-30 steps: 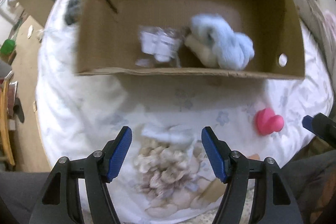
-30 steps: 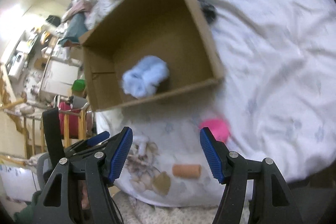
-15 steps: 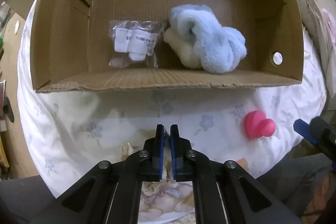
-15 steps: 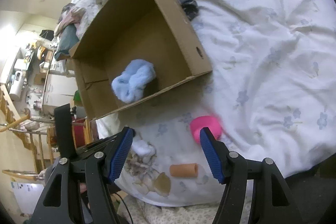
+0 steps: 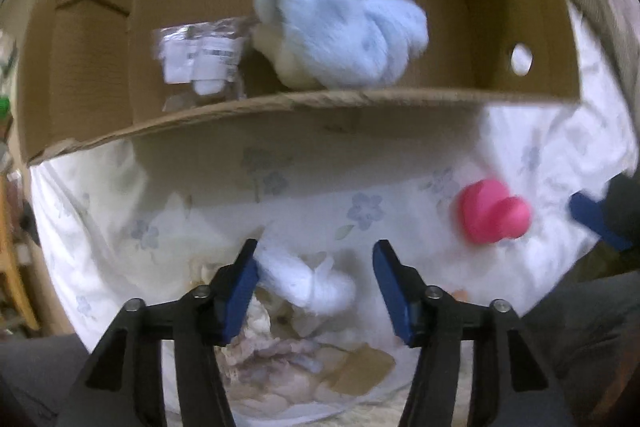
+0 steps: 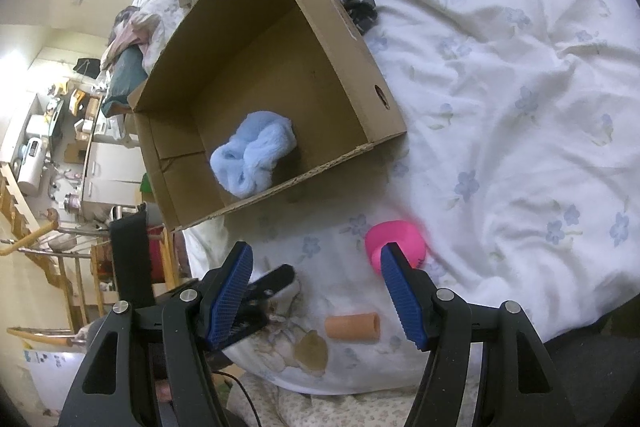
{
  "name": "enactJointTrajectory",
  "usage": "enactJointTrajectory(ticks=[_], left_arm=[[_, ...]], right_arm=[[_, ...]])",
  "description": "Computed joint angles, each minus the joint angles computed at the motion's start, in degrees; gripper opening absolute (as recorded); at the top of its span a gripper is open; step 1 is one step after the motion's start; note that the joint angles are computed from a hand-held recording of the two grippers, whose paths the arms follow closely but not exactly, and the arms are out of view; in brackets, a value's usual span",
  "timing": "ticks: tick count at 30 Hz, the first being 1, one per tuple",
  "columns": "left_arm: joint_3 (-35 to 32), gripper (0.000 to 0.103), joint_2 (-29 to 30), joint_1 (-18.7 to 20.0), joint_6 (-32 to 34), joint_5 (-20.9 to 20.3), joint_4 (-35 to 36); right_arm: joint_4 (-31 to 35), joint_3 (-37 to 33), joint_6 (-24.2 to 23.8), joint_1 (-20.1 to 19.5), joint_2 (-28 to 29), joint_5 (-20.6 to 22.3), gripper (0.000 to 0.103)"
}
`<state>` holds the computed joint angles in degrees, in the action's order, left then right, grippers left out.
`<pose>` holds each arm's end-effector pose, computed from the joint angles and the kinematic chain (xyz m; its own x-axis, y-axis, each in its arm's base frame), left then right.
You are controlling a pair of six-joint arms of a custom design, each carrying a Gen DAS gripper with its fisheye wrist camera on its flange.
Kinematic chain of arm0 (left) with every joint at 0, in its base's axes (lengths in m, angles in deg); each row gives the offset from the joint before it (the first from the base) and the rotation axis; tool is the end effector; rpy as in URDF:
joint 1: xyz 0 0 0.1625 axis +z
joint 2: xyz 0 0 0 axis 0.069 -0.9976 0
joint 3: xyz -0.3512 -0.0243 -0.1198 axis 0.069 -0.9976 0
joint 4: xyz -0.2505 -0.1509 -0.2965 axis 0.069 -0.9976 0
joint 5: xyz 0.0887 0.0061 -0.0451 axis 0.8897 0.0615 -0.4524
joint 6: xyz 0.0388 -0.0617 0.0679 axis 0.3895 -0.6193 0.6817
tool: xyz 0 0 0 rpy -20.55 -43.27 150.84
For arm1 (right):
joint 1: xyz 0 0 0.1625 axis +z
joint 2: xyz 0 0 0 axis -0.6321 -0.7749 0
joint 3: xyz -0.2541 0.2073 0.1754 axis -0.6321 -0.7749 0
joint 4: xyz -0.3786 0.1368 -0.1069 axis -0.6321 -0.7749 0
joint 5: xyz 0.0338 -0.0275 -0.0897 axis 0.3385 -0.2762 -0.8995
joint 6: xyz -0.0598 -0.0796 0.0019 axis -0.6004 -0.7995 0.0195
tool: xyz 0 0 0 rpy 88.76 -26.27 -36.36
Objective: Organize soft objects
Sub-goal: 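Withdraw both tools and grasp the white tissue with the left tool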
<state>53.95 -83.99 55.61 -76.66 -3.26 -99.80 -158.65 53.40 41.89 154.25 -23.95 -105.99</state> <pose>-0.1323 -0.6064 0.2611 -0.6857 0.3347 -0.6464 0.2664 0.9418 0.2050 0.3568 -0.5237 0.1071 -0.9356 0.3452 0.0742 0.2938 0.8777 -0.3785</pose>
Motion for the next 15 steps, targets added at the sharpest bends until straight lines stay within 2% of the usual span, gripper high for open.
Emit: enactJointTrajectory(ticks=[1,2,4,5,8,13,15], left_arm=[[0.4,0.045,0.2,-0.1,0.1,0.3,0.6],[0.2,0.034,0.6,-0.3,0.2,0.2,0.9],[0.4,0.024,0.6,-0.3,1.1,-0.2,1.0],[0.6,0.014,0.5,-0.4,1.1,-0.1,0.8],[0.6,0.01,-0.3,-0.4,0.6,-1.2,-0.4],[-2.2,0.01,-2.5,-1.1,0.7,-2.1,-4.0],[-3.5,0.01,-3.6,-1.7,-0.7,-0.6,-4.9]], right_arm=[[-0.1,0.0,0.0,0.0,0.0,0.1,0.07],[-0.2,0.1,0.0,0.0,-0.1,0.0,0.07],[-0.3,0.3,0.3,-0.1,-0.3,0.0,0.07],[-0.5,0.4,0.3,-0.1,-0.4,0.1,0.07],[-1.0,0.7,0.2,-0.3,-0.5,0.6,0.07],[0.2,0.2,0.1,-0.4,-0.2,0.1,0.07],[1.5,-0.5,0.3,-0.5,0.3,-0.3,0.07]])
